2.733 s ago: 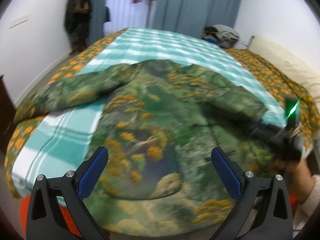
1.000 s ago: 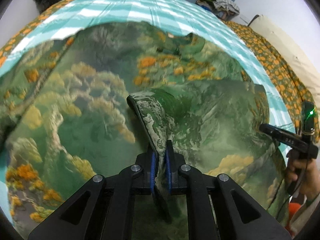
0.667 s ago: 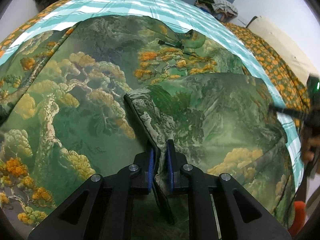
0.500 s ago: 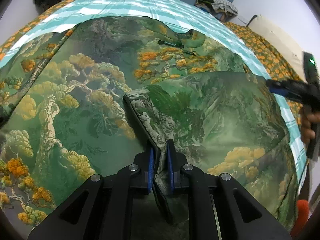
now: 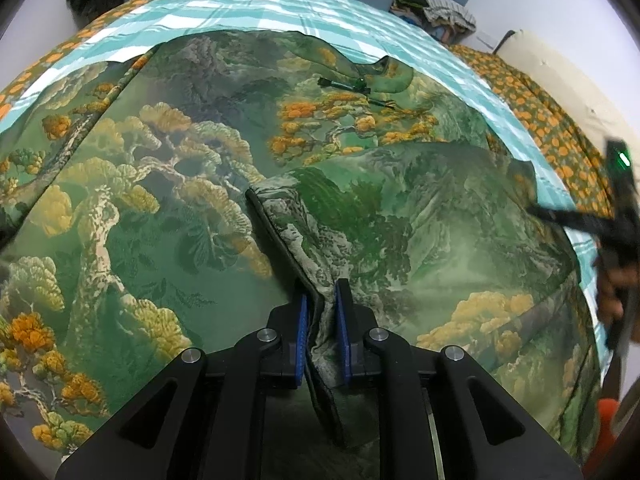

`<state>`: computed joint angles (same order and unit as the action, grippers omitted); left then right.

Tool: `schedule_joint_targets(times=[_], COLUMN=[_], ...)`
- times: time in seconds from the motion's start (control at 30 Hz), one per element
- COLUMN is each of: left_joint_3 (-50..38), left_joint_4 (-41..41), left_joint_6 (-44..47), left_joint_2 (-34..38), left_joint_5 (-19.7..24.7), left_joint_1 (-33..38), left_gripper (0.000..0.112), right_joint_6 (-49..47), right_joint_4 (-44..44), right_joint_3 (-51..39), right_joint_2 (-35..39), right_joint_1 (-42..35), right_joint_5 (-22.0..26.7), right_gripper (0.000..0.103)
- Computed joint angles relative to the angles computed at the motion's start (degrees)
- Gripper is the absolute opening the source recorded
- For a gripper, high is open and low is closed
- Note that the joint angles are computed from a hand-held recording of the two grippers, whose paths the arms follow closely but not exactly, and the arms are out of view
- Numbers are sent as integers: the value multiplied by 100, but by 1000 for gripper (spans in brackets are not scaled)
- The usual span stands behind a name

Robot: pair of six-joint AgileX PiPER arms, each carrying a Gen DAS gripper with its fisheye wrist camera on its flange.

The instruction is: Fold large clothes

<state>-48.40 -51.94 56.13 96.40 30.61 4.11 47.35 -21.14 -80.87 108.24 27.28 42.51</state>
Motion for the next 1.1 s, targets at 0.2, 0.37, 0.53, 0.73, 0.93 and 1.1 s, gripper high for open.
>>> schedule_joint_targets(times=[0.2,0.37,0.53,0.73,0.93,1.1], left_joint_3=[2,-124,-96,399,424,13], left_joint_4=[166,686,1358,1041,1082,962], left_joint_6=[-140,-708,-1305,-214,873,1371], left_joint_2=[-18,-35,-484,-1648,-2407,-2107], left_joint_5=[-69,-118,179,1163,2159,2338], left_joint_1=[-47,-198,-59,1172,3068,4367], left_gripper=[14,15,26,62,80,88], right_joint_6=[1186,1656,2083,3020,4715,6011], right_joint_4=[-823,-1304,-1817,-2354,-2794,-2802], right_joint_3=[1493,1536,1278,1650,1935,2035], right_joint_2=[-961,-763,-668,-1302,-1480,-1317], right_joint_1=[811,972,1345,2525,4355,5472], right_joint_5=[-244,-153,508,1366,2271,2618], right_gripper=[47,47,47,68,68,68])
